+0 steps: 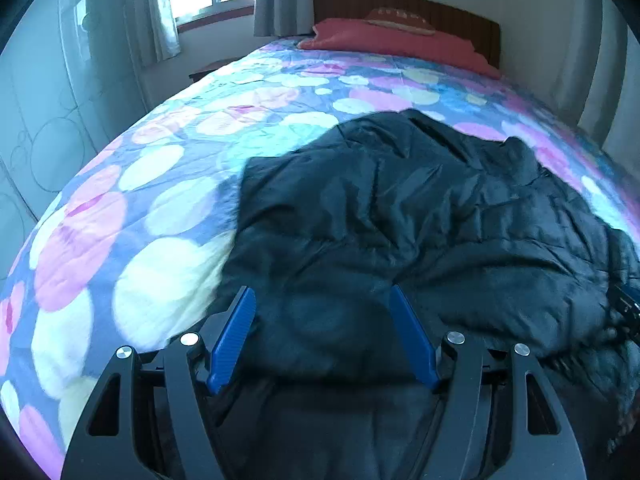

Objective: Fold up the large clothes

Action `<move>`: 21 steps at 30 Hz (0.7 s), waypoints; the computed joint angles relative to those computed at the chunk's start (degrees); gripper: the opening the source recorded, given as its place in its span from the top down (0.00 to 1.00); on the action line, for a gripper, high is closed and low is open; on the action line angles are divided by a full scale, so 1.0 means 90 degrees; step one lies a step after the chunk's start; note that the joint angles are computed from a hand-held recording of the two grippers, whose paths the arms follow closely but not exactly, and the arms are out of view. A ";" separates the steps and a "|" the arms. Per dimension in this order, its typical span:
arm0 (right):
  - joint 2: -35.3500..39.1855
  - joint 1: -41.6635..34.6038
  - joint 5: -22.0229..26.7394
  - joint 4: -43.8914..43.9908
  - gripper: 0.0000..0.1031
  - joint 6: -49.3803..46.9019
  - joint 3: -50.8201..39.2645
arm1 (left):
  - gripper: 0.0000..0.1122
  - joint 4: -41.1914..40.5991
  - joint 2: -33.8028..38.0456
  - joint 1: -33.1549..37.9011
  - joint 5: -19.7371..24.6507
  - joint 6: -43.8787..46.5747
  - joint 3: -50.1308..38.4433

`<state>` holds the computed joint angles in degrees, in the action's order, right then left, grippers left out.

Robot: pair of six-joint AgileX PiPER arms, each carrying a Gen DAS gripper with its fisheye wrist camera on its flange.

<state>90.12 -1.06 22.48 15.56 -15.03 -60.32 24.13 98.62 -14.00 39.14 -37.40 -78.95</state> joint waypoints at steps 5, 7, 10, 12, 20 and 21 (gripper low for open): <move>-0.1213 -0.0678 0.0415 0.0844 0.43 -0.0960 0.0934 | 0.38 -0.0247 -0.1285 0.0212 -0.0129 0.0109 0.1220; -0.1628 -0.1062 0.0668 0.1201 0.43 -0.1392 0.1257 | 0.38 -0.0347 -0.1849 0.0238 -0.0095 0.0089 0.1743; -0.2436 -0.1842 0.1129 0.1626 0.43 -0.2052 0.1831 | 0.38 -0.0326 -0.2731 0.0255 0.0081 -0.0033 0.2459; -0.2833 -0.2477 0.1530 0.2004 0.41 -0.2652 0.2085 | 0.38 -0.0401 -0.3403 0.0324 0.0211 -0.0074 0.2941; -0.3932 -0.6070 0.3581 0.3066 0.36 -0.5520 0.2846 | 0.38 -0.0752 -0.5449 0.0583 0.1086 -0.0073 0.4151; -0.3925 -0.6644 0.3909 0.3140 0.36 -0.5906 0.2889 | 0.37 -0.0984 -0.5640 0.0745 0.1152 0.0147 0.4238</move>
